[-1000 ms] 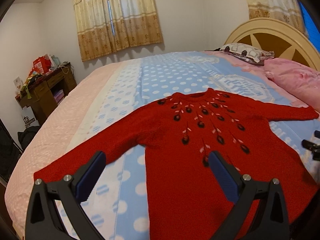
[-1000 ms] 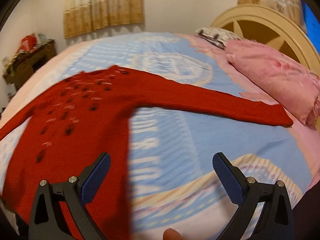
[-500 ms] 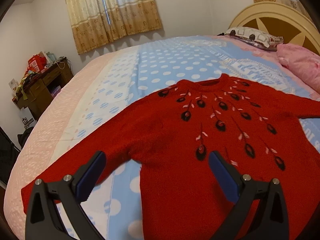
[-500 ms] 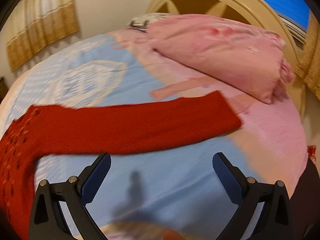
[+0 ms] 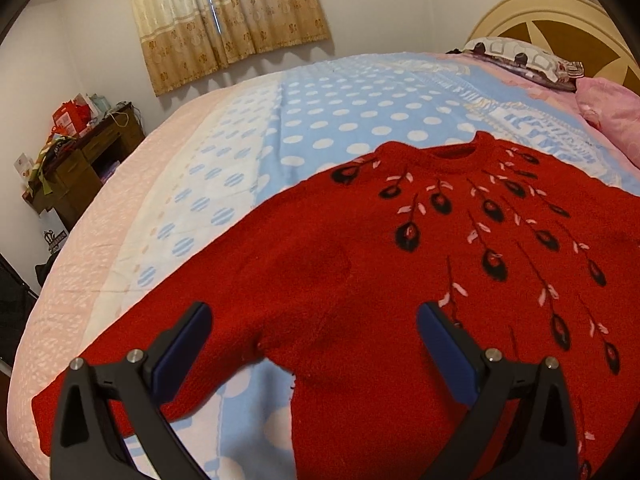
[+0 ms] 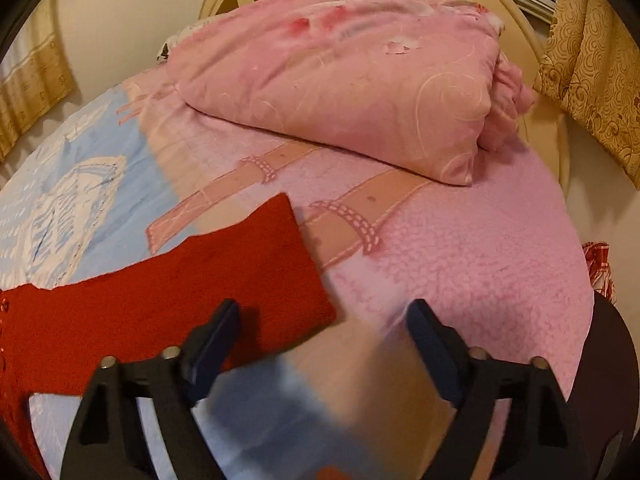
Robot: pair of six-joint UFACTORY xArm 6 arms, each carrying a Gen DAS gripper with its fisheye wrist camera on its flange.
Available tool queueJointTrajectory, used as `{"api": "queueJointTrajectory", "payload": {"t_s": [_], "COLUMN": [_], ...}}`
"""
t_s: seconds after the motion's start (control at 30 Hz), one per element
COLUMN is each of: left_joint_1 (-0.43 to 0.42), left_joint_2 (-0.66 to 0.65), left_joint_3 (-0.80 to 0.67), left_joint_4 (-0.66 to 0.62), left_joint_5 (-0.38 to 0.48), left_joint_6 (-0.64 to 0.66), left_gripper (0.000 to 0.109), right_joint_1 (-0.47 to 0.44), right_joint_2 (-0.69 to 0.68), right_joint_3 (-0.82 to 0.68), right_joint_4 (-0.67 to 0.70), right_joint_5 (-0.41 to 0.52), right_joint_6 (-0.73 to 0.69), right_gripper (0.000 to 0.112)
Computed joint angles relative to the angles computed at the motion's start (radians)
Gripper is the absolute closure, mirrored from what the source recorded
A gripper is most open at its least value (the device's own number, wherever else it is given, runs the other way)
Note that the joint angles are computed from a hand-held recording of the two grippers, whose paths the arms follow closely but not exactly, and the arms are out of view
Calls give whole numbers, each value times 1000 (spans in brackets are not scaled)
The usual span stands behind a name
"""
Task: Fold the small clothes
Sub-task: 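Move the right gripper to the sweater sleeve cuff and grasp it, then lift the sleeve with the right gripper, lay it across the chest, release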
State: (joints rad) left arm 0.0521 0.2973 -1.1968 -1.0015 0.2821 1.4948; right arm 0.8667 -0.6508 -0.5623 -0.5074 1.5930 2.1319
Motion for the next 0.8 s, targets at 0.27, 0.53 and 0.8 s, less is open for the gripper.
{"api": "queueJointTrajectory", "payload": {"t_s": [0.27, 0.53, 0.8], "left_joint_1": [19, 48, 79], "left_joint_2": [31, 24, 38], "left_joint_3": [-25, -34, -51], "left_joint_4": [57, 7, -1], "left_joint_5": [39, 73, 101], "left_joint_6": [-85, -30, -38], "left_gripper": [6, 6, 6], "right_joint_1": [-89, -96, -94], "right_joint_2": [-5, 68, 229], "right_joint_3": [20, -56, -245], "right_joint_4": [-25, -88, -179], "right_joint_5": [-147, -224, -251], "right_joint_6": [-128, -129, -192], "right_gripper": [85, 93, 93]}}
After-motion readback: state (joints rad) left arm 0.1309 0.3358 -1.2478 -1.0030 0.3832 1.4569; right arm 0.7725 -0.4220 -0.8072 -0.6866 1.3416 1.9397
